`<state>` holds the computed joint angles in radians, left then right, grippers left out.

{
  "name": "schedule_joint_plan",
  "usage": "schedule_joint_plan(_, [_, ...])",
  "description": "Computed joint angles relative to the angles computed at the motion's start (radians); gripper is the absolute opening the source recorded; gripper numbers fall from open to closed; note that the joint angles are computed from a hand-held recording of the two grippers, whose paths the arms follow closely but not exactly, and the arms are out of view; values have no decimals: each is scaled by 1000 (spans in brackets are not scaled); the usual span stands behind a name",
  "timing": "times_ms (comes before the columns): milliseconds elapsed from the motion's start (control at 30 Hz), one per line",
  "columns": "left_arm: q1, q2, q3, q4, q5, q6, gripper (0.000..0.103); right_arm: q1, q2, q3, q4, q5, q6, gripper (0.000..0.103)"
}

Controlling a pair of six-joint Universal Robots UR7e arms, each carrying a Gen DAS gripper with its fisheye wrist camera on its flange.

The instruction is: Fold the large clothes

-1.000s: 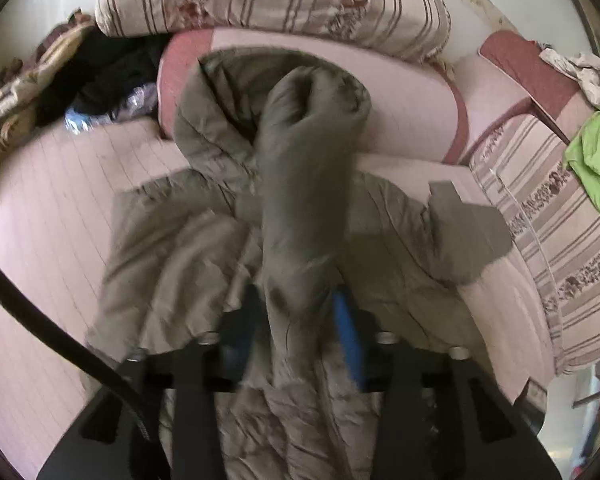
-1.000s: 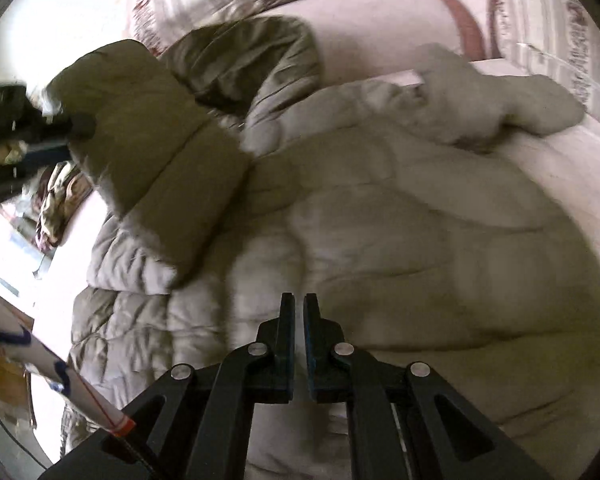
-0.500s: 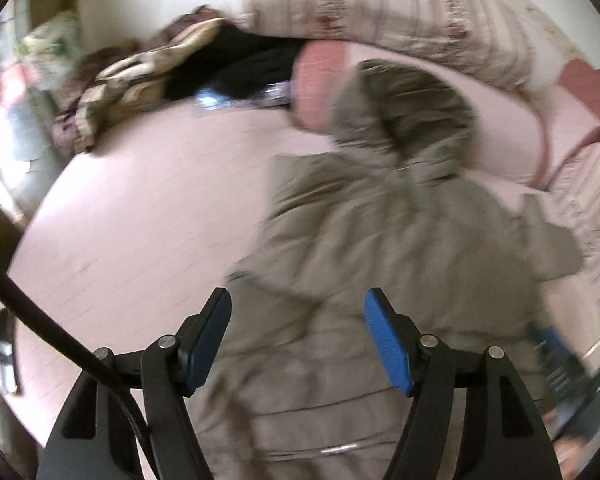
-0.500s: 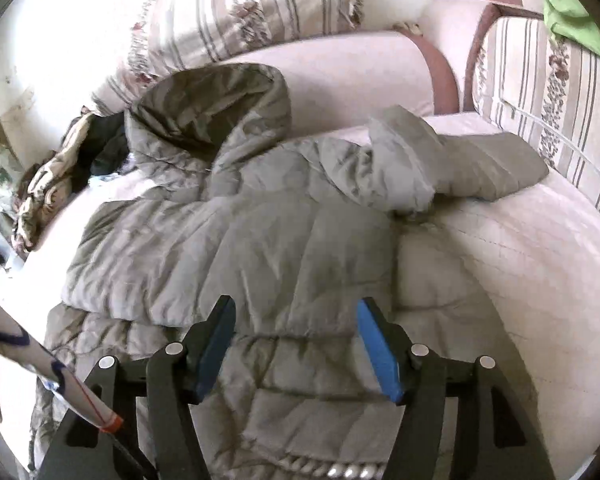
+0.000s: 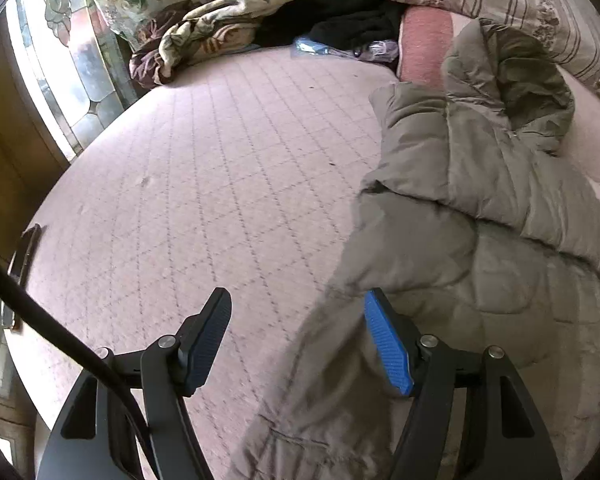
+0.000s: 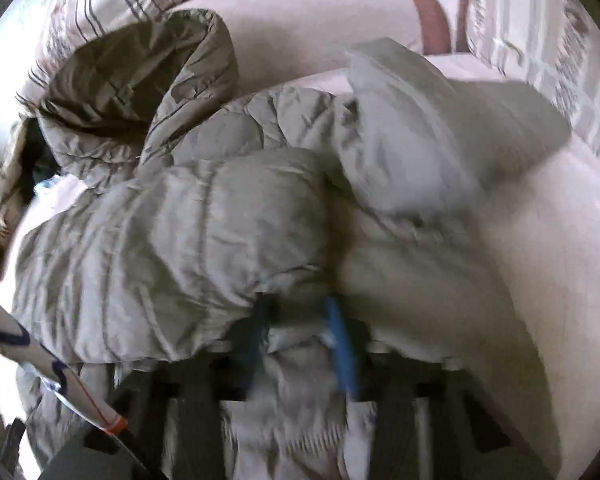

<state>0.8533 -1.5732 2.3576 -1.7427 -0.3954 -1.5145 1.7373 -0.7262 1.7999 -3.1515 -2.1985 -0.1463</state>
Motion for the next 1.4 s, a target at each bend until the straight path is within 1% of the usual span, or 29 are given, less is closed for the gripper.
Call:
schedule_joint_plan(33, [3,1,0,8,4,-9,68,4,22,-32,10,-27,1,20])
schedule_joint_plan(100, [19,11,-4,14,0,-5,68,13,64,-93,31,-78,1,20])
schedule_joint_plan(167, [33,24,-4,-10,-10,17,68,15,100,-133,31,-119,-9,20])
schedule_joint_plan(200, [45,29,1,-38,-17,37,68,16,112,-142,23,-131,-15,20])
schedule_joint_plan(267, [52,33,12,-67,-19,44,69,17,130,-144,-15,-149,-43,20])
schedule_joint_plan(300, [54,35,15,-67,-14,32,72,19,134,-141,-36,-155,-59,20])
schedule_joint_plan(333, [54,37,15,-55,-9,16,75,21,135,-139,-41,-160,-64,20])
schedule_joint_plan(367, [53,39,16,-36,-2,-9,75,21,130,-132,-37,-161,-59,20])
schedule_joint_plan(400, [50,39,19,-29,3,-24,76,20,119,-122,-25,-160,-43,20])
schedule_joint_plan(467, [42,38,23,-12,9,-50,76,18,92,-98,9,-149,2,16])
schedule_joint_plan(533, [34,32,29,7,12,-80,76,21,73,-75,37,-161,33,2])
schedule_joint_plan(567, [28,26,33,18,11,-95,76,22,68,-68,54,-186,44,2])
schedule_joint_plan(633, [9,18,32,78,0,-147,76,12,39,-38,69,-167,46,2])
schedule_joint_plan(700, [-28,-1,31,175,-21,-227,76,4,-17,14,65,-124,57,2])
schedule_joint_plan(767, [-75,-15,30,266,-45,-301,76,3,-69,68,39,-122,61,3])
schedule_joint_plan(833, [-148,-31,29,393,-92,-411,76,-2,-129,122,21,-103,44,5])
schedule_joint_plan(867, [-193,-47,35,424,-129,-435,76,-6,-156,145,10,-96,30,6])
schedule_joint_plan(900, [-236,-69,44,436,-163,-440,76,-12,-191,171,-9,-93,12,9])
schedule_joint_plan(933, [-272,-82,49,449,-189,-448,76,-18,-222,192,-21,-89,1,14])
schedule_joint_plan(1033, [-414,-110,37,532,-270,-488,76,-50,-329,253,-36,-65,1,23])
schedule_joint_plan(1100, [-489,-106,10,579,-292,-503,76,-70,-380,266,-22,-53,12,24])
schedule_joint_plan(1167, [-560,-103,-26,617,-293,-521,76,-102,-441,281,-10,-35,16,26])
schedule_joint_plan(1200, [-587,-99,-42,625,-285,-530,76,-111,-455,281,-8,-30,17,30])
schedule_joint_plan(1233, [-600,-92,-57,618,-274,-528,78,-126,-481,288,-13,-23,20,38])
schedule_joint_plan(1267, [-607,-85,-69,601,-263,-520,81,-142,-502,294,-20,-15,26,43])
schedule_joint_plan(1300, [-605,-76,-79,572,-247,-501,84,-160,-518,294,-23,-1,30,51])
schedule_joint_plan(1333, [-595,-69,-84,544,-233,-476,84,-176,-531,294,-22,14,36,53])
schedule_joint_plan(1400, [-552,-11,-103,471,-209,-413,84,-219,-553,285,4,62,62,53])
